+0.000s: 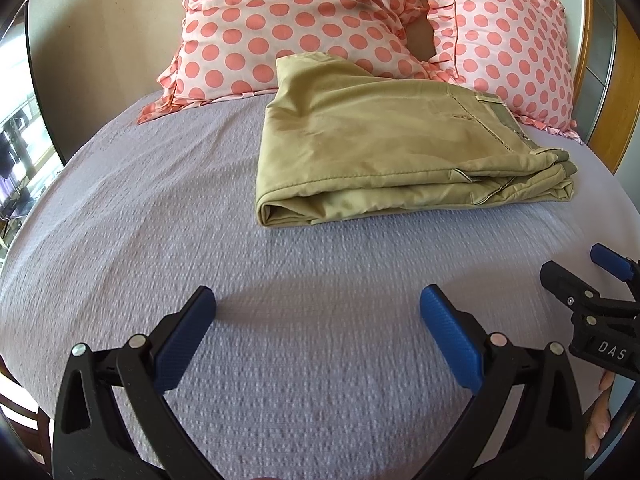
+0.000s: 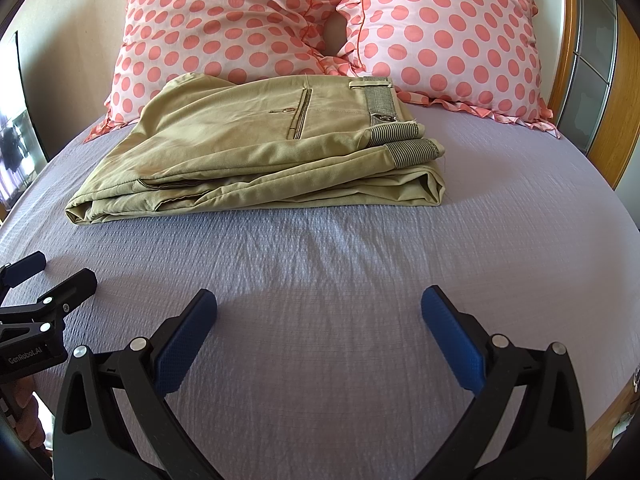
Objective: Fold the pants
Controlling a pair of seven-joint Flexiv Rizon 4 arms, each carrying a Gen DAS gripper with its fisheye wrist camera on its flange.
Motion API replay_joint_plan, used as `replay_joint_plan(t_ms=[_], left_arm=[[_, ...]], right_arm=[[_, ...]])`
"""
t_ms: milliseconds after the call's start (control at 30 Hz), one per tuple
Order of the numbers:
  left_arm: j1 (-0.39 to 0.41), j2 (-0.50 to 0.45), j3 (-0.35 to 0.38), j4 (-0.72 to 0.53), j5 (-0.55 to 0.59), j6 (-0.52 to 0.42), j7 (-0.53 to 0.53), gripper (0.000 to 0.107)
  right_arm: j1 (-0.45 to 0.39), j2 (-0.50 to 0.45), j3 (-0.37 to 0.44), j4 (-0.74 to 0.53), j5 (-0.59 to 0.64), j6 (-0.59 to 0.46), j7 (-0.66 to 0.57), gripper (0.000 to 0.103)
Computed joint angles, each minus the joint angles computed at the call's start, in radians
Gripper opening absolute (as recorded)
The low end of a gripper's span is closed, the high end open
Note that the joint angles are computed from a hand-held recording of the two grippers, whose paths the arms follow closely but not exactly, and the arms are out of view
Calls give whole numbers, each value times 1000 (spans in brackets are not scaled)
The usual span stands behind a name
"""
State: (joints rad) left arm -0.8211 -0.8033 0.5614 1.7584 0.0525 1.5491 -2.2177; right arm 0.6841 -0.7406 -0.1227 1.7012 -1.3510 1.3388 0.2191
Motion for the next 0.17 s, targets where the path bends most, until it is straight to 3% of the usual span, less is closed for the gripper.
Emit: replay_joint_plan(t_ms=[167], left_arm=[[-7, -7, 9, 4, -3, 19, -1, 101]], right_arm=[[-1, 0, 1, 0, -1, -1, 0, 102]])
